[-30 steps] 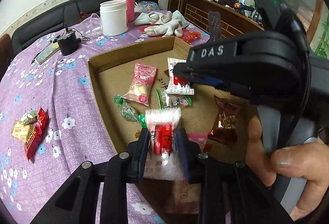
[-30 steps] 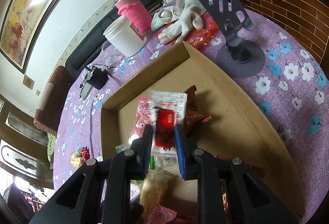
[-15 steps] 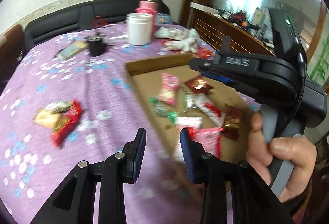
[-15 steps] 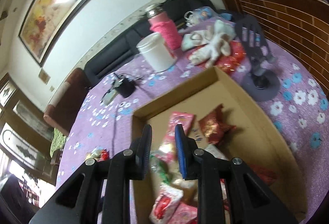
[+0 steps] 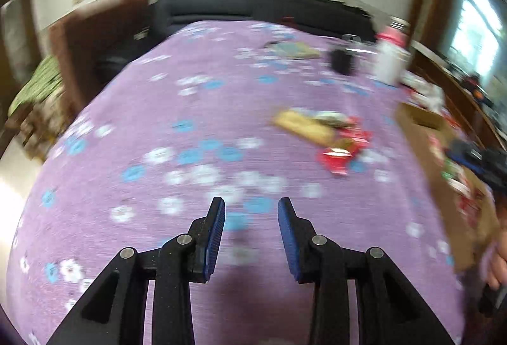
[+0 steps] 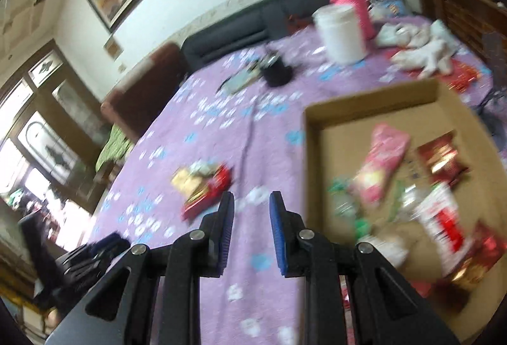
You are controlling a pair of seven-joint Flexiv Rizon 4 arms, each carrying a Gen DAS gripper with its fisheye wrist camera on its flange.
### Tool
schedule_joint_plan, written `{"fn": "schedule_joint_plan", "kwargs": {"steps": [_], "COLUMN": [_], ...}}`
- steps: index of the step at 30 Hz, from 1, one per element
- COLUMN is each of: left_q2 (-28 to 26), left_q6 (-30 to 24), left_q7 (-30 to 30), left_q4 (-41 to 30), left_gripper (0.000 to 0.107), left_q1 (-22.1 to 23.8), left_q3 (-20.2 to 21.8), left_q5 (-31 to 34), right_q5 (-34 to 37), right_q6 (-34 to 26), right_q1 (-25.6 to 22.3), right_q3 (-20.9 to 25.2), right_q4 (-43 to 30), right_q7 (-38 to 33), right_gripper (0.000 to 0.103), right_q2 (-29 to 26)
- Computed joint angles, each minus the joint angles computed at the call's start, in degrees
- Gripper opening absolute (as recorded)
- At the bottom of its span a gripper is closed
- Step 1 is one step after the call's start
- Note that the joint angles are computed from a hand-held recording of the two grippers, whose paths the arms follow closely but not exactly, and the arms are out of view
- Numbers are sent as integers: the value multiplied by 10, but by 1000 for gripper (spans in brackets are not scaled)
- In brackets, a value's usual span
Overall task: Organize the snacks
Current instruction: 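Grasp the yellow cake packet with the left gripper while the right gripper grasps a red-black packet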
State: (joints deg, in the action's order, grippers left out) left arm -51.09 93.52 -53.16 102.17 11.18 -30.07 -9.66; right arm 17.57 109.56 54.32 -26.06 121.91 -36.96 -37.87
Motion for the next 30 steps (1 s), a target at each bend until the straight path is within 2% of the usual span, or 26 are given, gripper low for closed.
{"fn": "schedule_joint_plan", "kwargs": {"steps": [4, 6, 8, 9, 11, 13, 14, 15, 17, 19, 21, 23, 27, 30], "left_q2": [-29, -34, -38, -37, -39, -39, -40, -42, -42, -42, -41, -41, -41, -41], "left_q6": [2, 0, 15, 31, 26, 9, -2, -11, -7, -6, -2, -3, -10, -11], "left_q7": [-22, -32, -33, -37, -44, -50, -51, -48, -49, -42, -40, -40, -42, -42], "left_q4": [-26, -36, -31, -28, -27, -32, -35, -37, -38, -37, -38, -38, -40, -42], "left_gripper": [36, 36, 36, 37, 37, 37, 37, 36, 36, 36, 36, 36, 36, 36], "left_q1": [5, -7, 7, 5, 14, 17, 20, 25, 20, 19, 14, 13, 16, 15], "left_q3": [4, 21, 6, 11, 5, 5, 3, -2, 2, 4, 7, 7, 4, 4], "left_q5": [-19, -26, -18, -13, -6, -8, -10, -12, -16, -12, -11, -12, -19, -22], "right_q5": [-67, -97, -127, -148, -186, -223, -231, -243, -273, -310, -337, -358, -383, -363], "right_q6": [-29, -57, -99, -125, -160, -226, -246, -265, -316, -337, -371, -370, -378, -354], "right_q1": [-117, -140, -132, -143, -191, -255, -274, -280, -267, -247, -249, -246, -258, -292], "right_q3": [127, 145, 123, 128, 170, 235, 256, 257, 230, 192, 189, 181, 191, 231], "right_q4": [-58, -89, -122, -146, -199, -269, -293, -314, -343, -355, -378, -383, -398, -413], "right_q7": [4, 12, 22, 26, 21, 8, 5, 14, 39, 62, 68, 84, 93, 89], "right_gripper": [22, 22, 22, 22, 24, 30, 30, 30, 30, 30, 31, 32, 32, 33], "right_q2": [7, 0, -12, -20, -46, -82, -97, -111, -127, -137, -149, -155, -164, -176]}}
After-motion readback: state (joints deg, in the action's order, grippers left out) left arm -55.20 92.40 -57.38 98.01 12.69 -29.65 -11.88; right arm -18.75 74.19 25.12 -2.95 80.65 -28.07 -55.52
